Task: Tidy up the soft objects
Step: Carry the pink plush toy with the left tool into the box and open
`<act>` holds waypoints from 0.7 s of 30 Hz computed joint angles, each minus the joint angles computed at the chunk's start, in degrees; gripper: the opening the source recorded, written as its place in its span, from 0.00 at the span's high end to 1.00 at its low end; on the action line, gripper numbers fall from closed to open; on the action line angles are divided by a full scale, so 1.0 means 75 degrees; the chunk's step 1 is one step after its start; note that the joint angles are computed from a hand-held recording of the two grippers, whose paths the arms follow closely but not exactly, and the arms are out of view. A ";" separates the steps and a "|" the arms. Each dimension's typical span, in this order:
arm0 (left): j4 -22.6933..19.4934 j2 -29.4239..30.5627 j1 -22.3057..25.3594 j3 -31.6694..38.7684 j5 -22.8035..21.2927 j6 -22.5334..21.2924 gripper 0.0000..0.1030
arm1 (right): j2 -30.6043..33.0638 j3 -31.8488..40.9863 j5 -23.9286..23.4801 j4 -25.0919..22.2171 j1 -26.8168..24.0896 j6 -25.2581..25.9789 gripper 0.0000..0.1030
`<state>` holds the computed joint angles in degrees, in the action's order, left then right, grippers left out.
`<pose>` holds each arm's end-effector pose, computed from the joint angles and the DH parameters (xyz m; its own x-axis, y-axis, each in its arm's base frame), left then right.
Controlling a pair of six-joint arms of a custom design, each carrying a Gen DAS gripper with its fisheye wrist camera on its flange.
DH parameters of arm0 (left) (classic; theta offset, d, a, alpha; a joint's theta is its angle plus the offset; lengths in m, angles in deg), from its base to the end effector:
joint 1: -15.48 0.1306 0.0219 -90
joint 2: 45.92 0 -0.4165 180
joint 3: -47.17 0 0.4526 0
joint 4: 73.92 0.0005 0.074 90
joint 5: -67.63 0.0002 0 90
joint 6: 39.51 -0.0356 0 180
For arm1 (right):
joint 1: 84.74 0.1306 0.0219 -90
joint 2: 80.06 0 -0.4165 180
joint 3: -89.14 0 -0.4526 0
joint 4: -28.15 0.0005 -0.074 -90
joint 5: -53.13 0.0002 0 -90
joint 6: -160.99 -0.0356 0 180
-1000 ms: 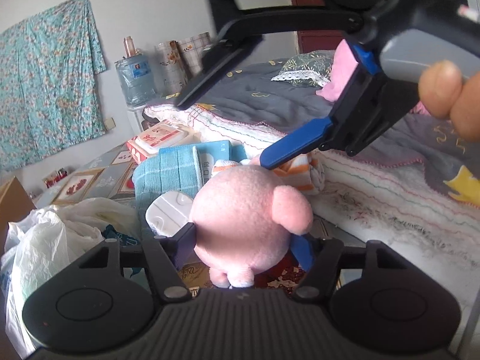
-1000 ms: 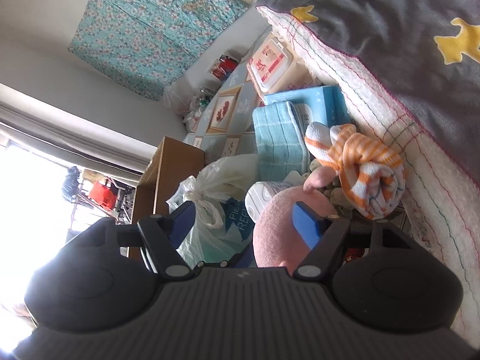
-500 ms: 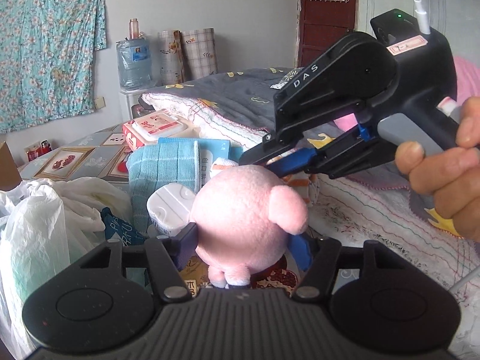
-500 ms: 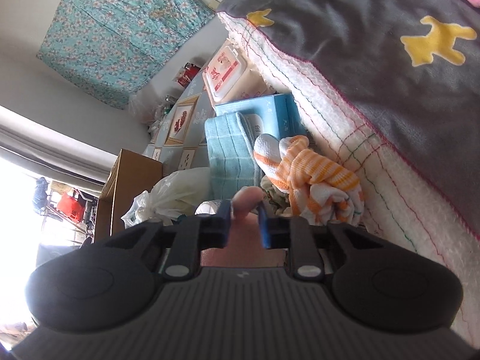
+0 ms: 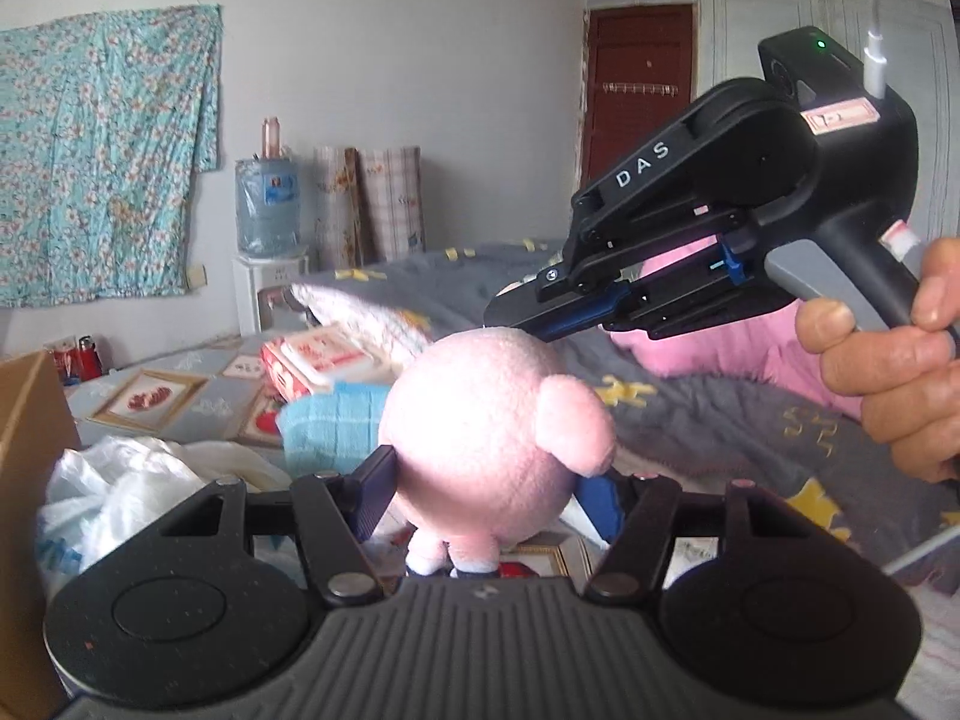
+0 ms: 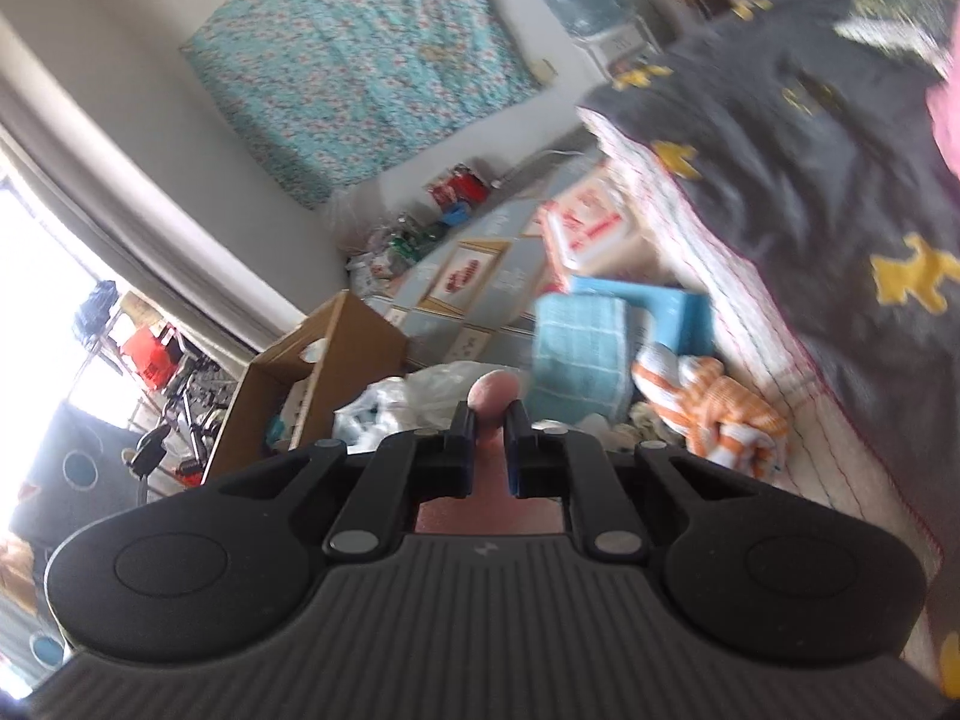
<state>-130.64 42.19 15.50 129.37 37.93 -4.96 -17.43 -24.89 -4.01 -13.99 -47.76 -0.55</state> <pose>0.5003 -0.0312 0.4188 -0.1749 0.4080 -0.8961 0.9578 0.2813 -0.0588 0.3020 0.2026 0.4616 -0.3174 0.7584 -0.5693 0.4218 0.6505 0.6316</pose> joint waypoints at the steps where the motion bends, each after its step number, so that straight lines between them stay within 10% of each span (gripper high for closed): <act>1: -0.0104 0.0015 0.0115 0.0107 0.0139 0.0034 0.37 | 0.0084 0.0171 0.0042 -0.0002 0.0061 0.0214 0.92; 10: -0.0897 0.0592 0.1096 0.1482 0.0890 0.0669 0.37 | 0.1328 0.1883 -0.0514 0.0514 0.0185 0.2122 0.92; 21: -0.0496 0.1809 0.2068 0.3422 0.0520 0.2785 0.33 | 0.4005 0.5055 -0.2534 0.0581 -0.0162 0.3475 0.92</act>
<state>-134.35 55.76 31.01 155.04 41.84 15.93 12.61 13.02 -23.01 -9.63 -48.97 25.51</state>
